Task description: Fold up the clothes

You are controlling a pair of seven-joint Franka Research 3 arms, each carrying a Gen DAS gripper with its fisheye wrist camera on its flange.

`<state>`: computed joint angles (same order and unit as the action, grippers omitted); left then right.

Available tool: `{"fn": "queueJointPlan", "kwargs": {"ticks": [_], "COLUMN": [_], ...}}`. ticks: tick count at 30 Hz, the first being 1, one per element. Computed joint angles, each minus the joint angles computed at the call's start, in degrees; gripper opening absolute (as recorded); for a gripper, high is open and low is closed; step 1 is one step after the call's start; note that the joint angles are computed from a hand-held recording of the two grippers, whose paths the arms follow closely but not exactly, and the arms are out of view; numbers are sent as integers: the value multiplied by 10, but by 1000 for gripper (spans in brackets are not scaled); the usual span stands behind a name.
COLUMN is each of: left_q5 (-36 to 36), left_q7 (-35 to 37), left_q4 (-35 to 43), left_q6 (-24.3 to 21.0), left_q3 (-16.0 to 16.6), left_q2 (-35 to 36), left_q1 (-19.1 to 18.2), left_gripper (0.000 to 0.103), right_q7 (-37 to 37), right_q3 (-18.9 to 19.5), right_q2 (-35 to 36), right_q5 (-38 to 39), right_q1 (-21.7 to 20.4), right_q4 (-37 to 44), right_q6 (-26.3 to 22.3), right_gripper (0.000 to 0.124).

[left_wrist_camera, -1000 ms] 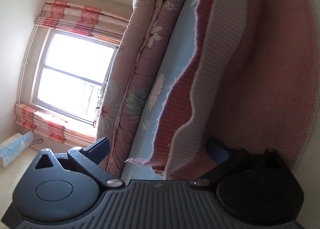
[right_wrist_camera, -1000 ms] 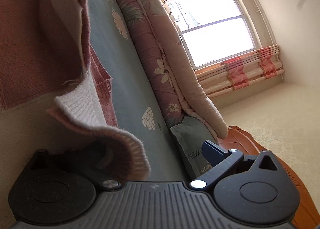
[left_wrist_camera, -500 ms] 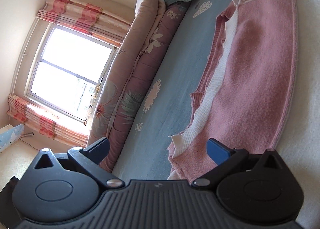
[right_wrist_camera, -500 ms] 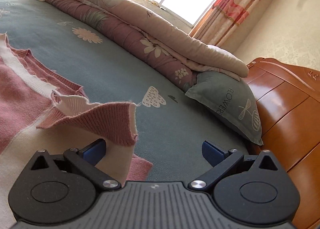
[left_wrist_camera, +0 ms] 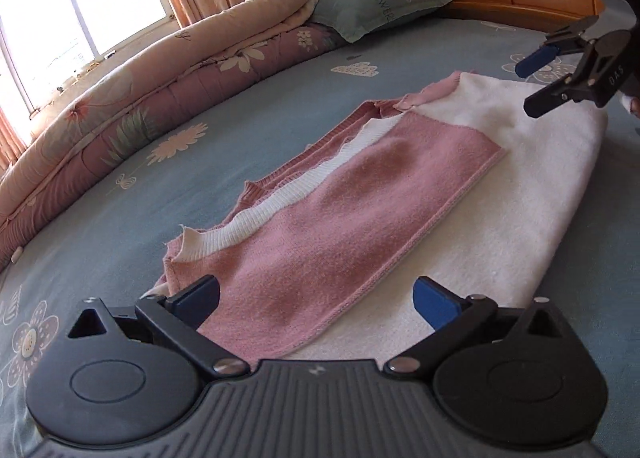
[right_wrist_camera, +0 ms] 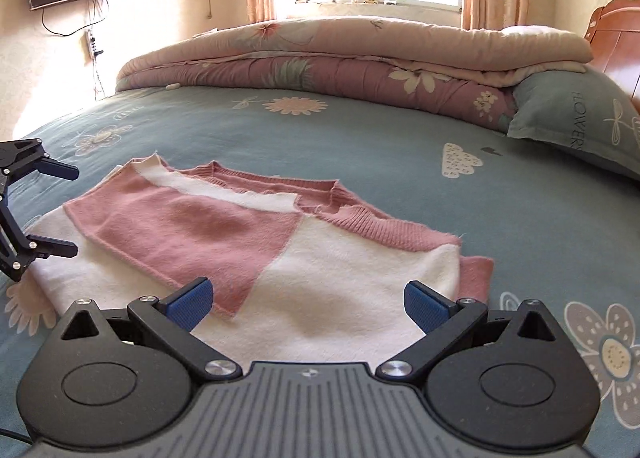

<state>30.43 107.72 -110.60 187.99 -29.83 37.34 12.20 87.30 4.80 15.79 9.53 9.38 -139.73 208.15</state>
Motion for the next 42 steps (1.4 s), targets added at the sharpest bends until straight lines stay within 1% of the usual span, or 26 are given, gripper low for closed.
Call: {"fn": "queueJointPlan", "kwargs": {"ticks": [2,4,6,8,10,12,13,14,16,18,19,21,22,23,25,27,28,29,31,32,34,36,37,38,40,42], "left_q5": [-23,-62,-81,-79,-80,-100,-109,-116,-126,-137,-144,-149,-150,-136,-163,-156,-143,-131,-108,-102,-98,-114,-127,-143,-131,-121], "left_q7": [-2,-2,3,17,32,47,52,51,40,16,12,20,16,-1,24,23,25,25,23,18,5,-7,-8,0,40,45], "left_q4": [-5,-28,-68,-86,-97,-90,-85,-78,-63,-48,-46,-71,-80,-85,-99,-115,-117,-111,-93,-76,-43,-27,-19,-21,-55,-77], "left_q6": [-68,-81,-67,-67,-73,-75,-75,-70,-56,-73,-88,-76,-82,-92,-88,-38,-18,-14,-14,-25,-52,-89,-109,-123,-84,-66], "left_q3": [-68,-111,-126,-109,-101,-133,-150,-150,-141,-113,-111,-110,-100,-94,-113,-102,-115,-139,-184,-190,-189,-176,-168,-165,-181,-158], "left_q2": [18,27,8,-18,-37,-27,-19,-15,-7,-7,-5,-13,-23,-30,-35,-55,-53,-41,-12,4,28,37,41,44,49,22], "left_q1": [66,115,140,126,117,143,157,154,141,114,114,124,119,120,142,131,142,159,189,185,167,153,145,146,175,159], "left_gripper": [102,102,102,102,102,102,102,102,102,102,102,102,102,103,102,102,102,102,102,102,102,102,102,102,102,102], "right_q7": [9,28,51,57,33,9,13,28,11,-7,-15,32,61,66,53,37,42,47,43,31,26,-4,-9,-12,-12,-14], "right_q3": [2,8,14,12,2,-4,-2,3,-3,-9,-12,2,8,8,4,0,1,2,1,-1,-2,-3,-20,-18,-13,-10], "right_q2": [-2,-5,-16,-31,-45,-55,-57,-56,-49,-40,-36,-36,-36,-39,-55,-73,-76,-73,-60,-49,-26,-5,6,13,15,17], "right_q5": [16,18,4,-3,21,51,46,26,50,88,108,67,39,33,50,83,80,69,63,75,89,148,160,167,182,185], "right_q1": [6,3,-3,1,23,43,42,33,48,62,69,41,25,25,40,56,56,55,58,65,70,83,107,111,113,110], "right_q4": [-16,-42,-71,-91,-99,-96,-95,-95,-84,-77,-73,-96,-110,-123,-135,-133,-128,-120,-97,-82,-54,-27,-29,-32,-35,-34], "right_q6": [-8,8,25,22,8,-1,2,13,26,22,19,32,41,57,53,35,35,39,40,36,11,-22,-1,21,32,34], "right_gripper": [103,103,103,103,103,103,103,103,103,103,103,103,103,103,103,103,103,103,103,103,103,103,103,103,103,103]}}
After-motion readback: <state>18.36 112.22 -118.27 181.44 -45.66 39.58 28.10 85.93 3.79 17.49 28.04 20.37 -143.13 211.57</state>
